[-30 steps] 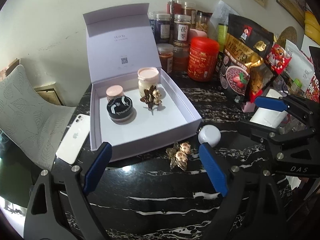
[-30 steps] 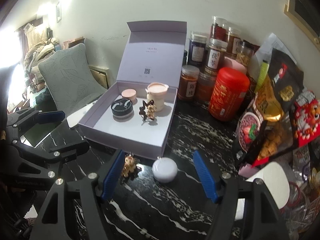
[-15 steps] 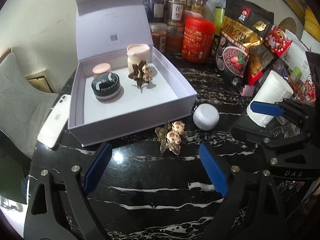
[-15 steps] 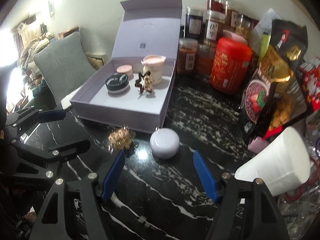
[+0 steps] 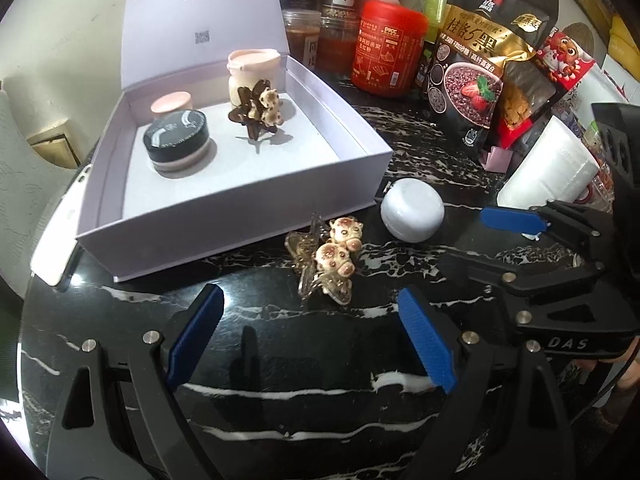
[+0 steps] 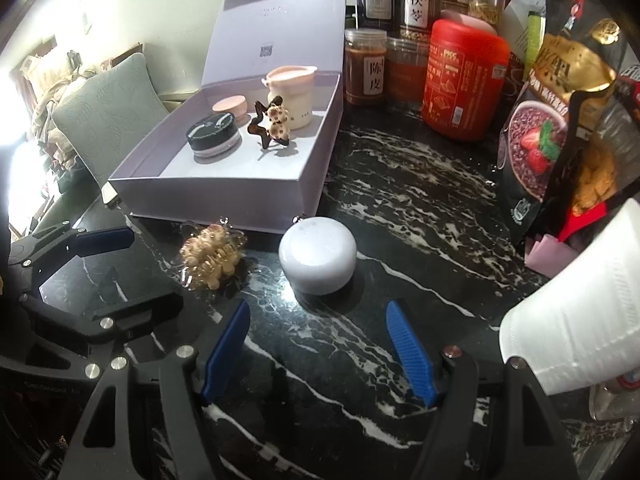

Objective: Organize objects
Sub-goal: 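Grasp the gold star clip with the left gripper while the right gripper grasps the white round cap, then lift the star clip with the left gripper while the right gripper lifts the white cap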

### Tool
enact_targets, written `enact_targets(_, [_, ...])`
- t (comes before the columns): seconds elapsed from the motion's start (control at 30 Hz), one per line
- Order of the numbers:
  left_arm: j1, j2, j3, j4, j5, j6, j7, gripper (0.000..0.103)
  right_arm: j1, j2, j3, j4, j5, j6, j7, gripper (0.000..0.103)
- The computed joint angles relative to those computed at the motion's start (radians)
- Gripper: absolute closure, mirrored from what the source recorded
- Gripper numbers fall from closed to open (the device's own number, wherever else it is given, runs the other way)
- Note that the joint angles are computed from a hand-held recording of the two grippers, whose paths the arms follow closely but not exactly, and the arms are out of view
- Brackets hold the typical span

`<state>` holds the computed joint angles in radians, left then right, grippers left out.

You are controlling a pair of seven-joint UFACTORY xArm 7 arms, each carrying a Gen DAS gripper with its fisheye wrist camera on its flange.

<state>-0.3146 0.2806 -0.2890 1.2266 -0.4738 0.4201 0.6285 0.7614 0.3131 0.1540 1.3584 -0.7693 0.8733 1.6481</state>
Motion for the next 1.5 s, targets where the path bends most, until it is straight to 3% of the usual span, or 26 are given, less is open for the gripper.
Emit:
enact_targets(0.57, [0.012, 0.102, -0.024, 0.091, -0.003, 0.036, 0.005, 0.016, -0.047, 0.061, -0.046, 0.008, 0.033, -0.132, -0.087, 0.031])
enact_targets(0.7, [0.016, 0.124, -0.032, 0.116, -0.012, 0.047, 0.005, 0.023, -0.045, 0.072, -0.062, 0.02, 0.031, -0.131, -0.09, 0.032])
enact_targets(0.9, [0.023, 0.151, -0.053, 0.139, -0.033, 0.04, 0.042, 0.041, -0.046, 0.063, -0.069, 0.0, 0.022, -0.162, -0.086, 0.05])
enact_targets(1.03, [0.016, 0.165, -0.06, 0.137, -0.033, -0.017, 0.069, 0.051, -0.041, 0.061, -0.067, -0.001, 0.019, -0.142, -0.089, 0.051])
enact_targets(1.13, [-0.005, 0.166, -0.043, 0.13, 0.011, -0.052, 0.044, 0.065, -0.037, 0.057, -0.067, -0.008, 0.004, -0.14, -0.072, 0.051])
enact_targets(1.37, [0.043, 0.158, -0.08, 0.121, -0.023, -0.033, 0.056, 0.067, -0.014, 0.079, -0.06, 0.029, -0.016, -0.063, -0.077, 0.05])
enact_targets(1.5, [0.069, 0.146, -0.09, 0.121, -0.077, 0.023, 0.066, 0.067, -0.004, 0.082, -0.061, 0.035, -0.024, -0.046, -0.044, 0.052])
